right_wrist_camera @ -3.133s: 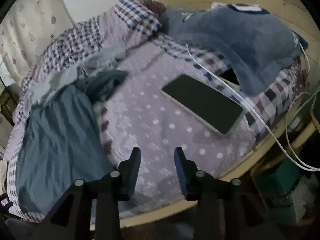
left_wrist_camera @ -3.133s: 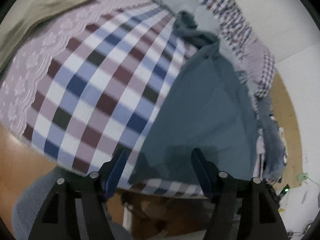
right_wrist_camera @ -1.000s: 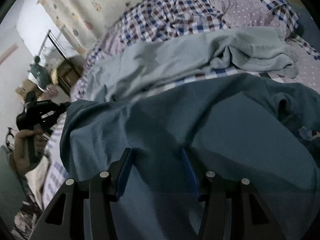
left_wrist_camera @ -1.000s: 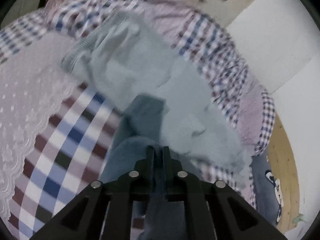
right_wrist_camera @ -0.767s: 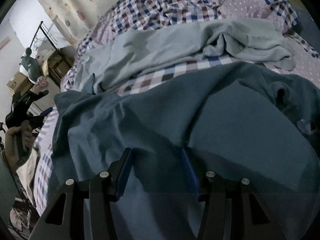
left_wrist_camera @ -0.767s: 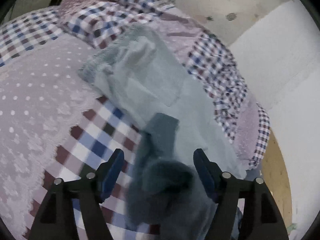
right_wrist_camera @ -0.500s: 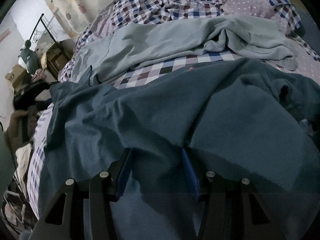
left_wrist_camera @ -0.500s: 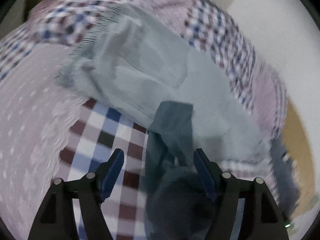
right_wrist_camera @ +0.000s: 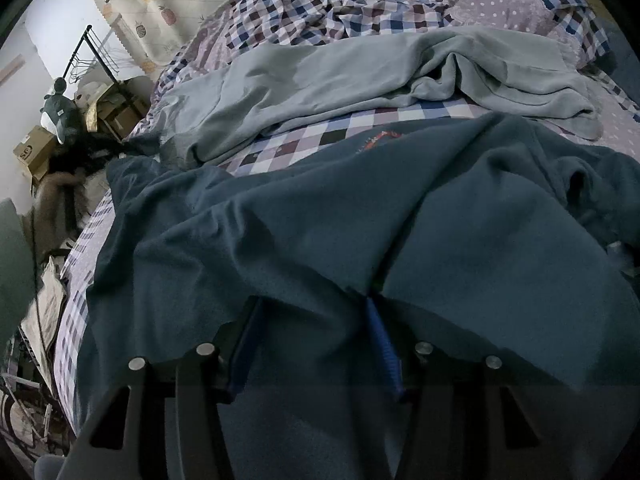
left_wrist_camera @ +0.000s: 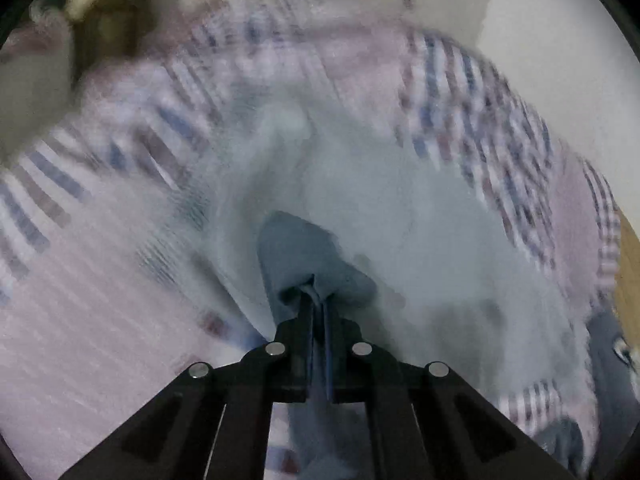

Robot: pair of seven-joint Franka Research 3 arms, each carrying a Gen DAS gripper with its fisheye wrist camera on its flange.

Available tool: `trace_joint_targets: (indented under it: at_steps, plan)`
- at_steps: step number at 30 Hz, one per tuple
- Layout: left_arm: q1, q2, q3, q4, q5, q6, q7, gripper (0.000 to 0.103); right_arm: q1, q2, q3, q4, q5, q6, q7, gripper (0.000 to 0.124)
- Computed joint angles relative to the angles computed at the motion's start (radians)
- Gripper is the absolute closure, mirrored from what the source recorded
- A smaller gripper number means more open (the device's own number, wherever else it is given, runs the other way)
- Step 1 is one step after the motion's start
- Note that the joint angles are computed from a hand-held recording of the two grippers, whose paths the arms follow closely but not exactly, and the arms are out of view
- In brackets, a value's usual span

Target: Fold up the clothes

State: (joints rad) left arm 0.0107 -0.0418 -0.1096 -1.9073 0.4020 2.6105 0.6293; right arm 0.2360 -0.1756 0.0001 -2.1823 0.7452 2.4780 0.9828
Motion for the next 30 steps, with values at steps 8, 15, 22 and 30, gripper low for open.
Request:
trace_joint_targets:
  at_steps: [8, 15, 22, 30]
  plan:
    - [0.087, -0.182, -0.014, -0.001, 0.338, -0.192, -0.266, 0.100, 0.000, 0.000, 0.003, 0.002, -0.016, 0.002, 0.002, 0.068]
    - [0.160, -0.332, 0.033, -0.194, 0.271, -0.164, -0.358, 0.100, -0.001, -0.002, 0.000, 0.003, -0.029, -0.004, 0.002, 0.068]
    - [0.058, -0.414, 0.202, -0.470, -0.199, 0.081, -0.064, 0.020, 0.001, -0.005, 0.004, -0.001, -0.048, 0.004, 0.007, 0.068]
    - [0.036, -0.534, 0.191, -0.719, -0.431, 0.113, 0.036, 0.019, 0.001, -0.006, 0.005, -0.001, -0.057, 0.006, 0.013, 0.068]
